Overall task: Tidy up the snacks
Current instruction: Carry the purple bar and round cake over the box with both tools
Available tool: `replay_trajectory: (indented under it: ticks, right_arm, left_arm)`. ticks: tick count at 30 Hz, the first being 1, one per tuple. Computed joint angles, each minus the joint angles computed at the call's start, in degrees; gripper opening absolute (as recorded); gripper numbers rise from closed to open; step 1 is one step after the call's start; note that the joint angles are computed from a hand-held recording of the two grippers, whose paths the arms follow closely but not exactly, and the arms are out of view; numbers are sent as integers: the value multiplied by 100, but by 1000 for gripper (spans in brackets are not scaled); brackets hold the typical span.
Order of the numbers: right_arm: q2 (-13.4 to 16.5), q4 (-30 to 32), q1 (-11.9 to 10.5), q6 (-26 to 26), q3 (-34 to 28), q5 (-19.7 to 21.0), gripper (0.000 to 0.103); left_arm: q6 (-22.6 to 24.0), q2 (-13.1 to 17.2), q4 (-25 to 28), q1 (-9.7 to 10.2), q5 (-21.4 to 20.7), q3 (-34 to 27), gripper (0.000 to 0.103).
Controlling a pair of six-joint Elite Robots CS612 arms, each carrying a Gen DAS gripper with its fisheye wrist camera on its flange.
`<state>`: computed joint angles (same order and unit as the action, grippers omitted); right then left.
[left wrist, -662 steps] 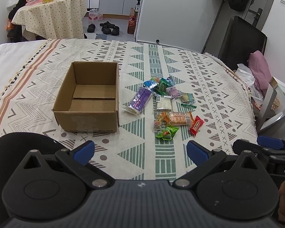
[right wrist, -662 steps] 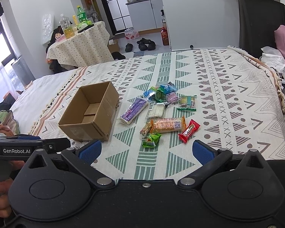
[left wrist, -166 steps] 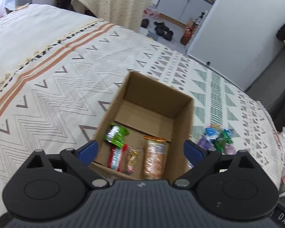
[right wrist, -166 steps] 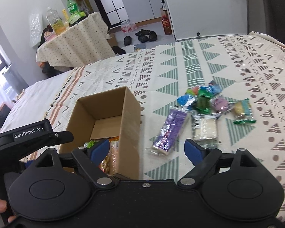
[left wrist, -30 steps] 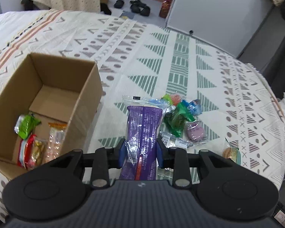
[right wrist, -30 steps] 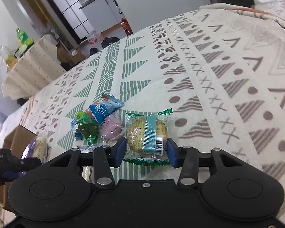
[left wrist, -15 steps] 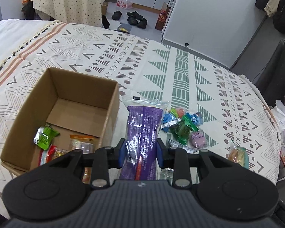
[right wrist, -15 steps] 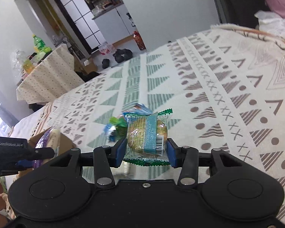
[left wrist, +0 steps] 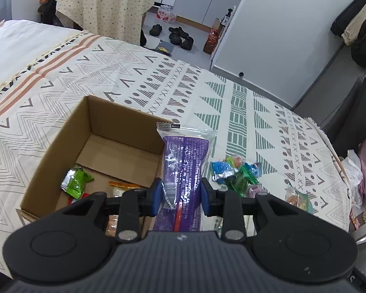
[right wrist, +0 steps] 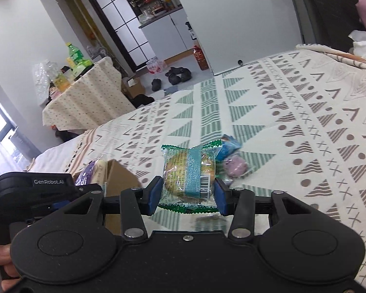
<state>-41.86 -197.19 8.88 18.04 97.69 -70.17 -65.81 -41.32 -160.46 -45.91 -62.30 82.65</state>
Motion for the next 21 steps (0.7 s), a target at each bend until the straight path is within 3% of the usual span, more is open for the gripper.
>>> replay_trajectory:
  ticks: [11,21]
  right_arm:
    - [-53,246,202,-96,-97,36,44]
    - [-36,361,449,-113,-340,19,44]
  left_arm:
    - [-531,-157,-515,184,22,446,31]
    - [-731,-241,-858,358,-14,734,31]
